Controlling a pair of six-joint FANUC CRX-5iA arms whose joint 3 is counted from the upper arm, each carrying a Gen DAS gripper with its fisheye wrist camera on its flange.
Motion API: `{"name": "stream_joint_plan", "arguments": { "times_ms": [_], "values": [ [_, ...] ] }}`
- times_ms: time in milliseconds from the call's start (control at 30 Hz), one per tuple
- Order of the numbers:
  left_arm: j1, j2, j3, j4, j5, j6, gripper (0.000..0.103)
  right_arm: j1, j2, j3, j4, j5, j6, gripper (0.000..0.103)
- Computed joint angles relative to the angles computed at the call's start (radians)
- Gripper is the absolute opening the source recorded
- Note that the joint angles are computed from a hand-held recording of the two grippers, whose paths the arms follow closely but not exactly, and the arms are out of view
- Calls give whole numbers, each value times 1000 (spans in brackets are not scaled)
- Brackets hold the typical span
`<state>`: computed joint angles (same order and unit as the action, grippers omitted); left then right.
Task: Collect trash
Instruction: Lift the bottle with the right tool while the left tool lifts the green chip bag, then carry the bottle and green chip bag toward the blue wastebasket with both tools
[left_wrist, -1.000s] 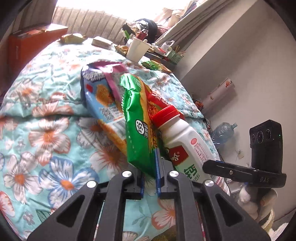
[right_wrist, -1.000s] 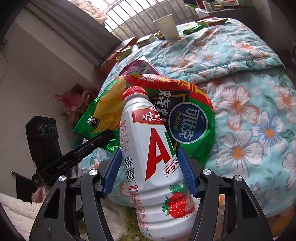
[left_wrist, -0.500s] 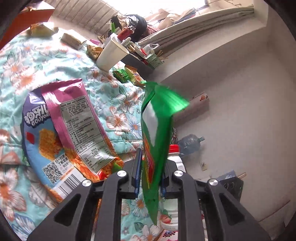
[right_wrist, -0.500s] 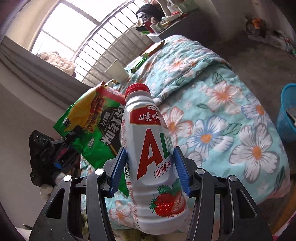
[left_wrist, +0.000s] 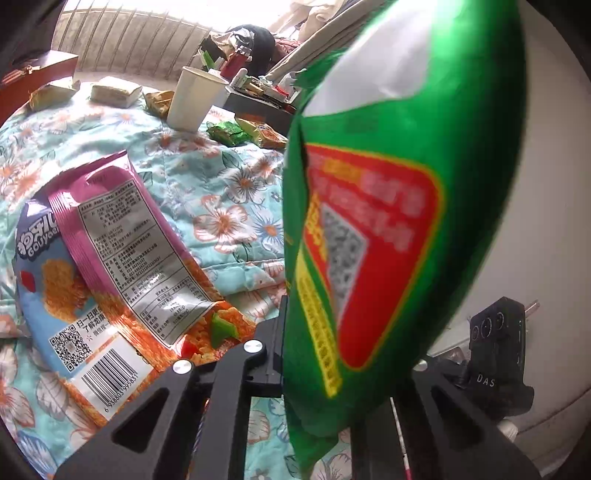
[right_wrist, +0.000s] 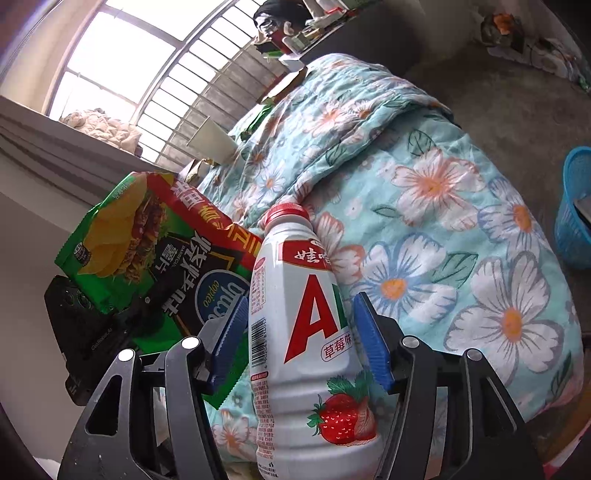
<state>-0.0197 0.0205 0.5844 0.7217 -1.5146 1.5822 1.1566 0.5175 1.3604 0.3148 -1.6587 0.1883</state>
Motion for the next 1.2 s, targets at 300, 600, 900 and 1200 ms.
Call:
{"name": "stream_joint_plan", "arguments": {
  "times_ms": [300,600,900,1200],
  "values": [
    [32,103,256,-4,-174,-84,4,-50,-115,-213,-136,161,6,56],
    [42,144,344,19,-248,-77,3,9,-362,-645,-3,435,-216,53],
    [-14,187,419,0,-259,-59,3,40,-481,-853,98,574,-358,52],
    [-52,233,482,-25,-264,-45,3,60,-550,-959,153,622,-423,52]
  ]
}}
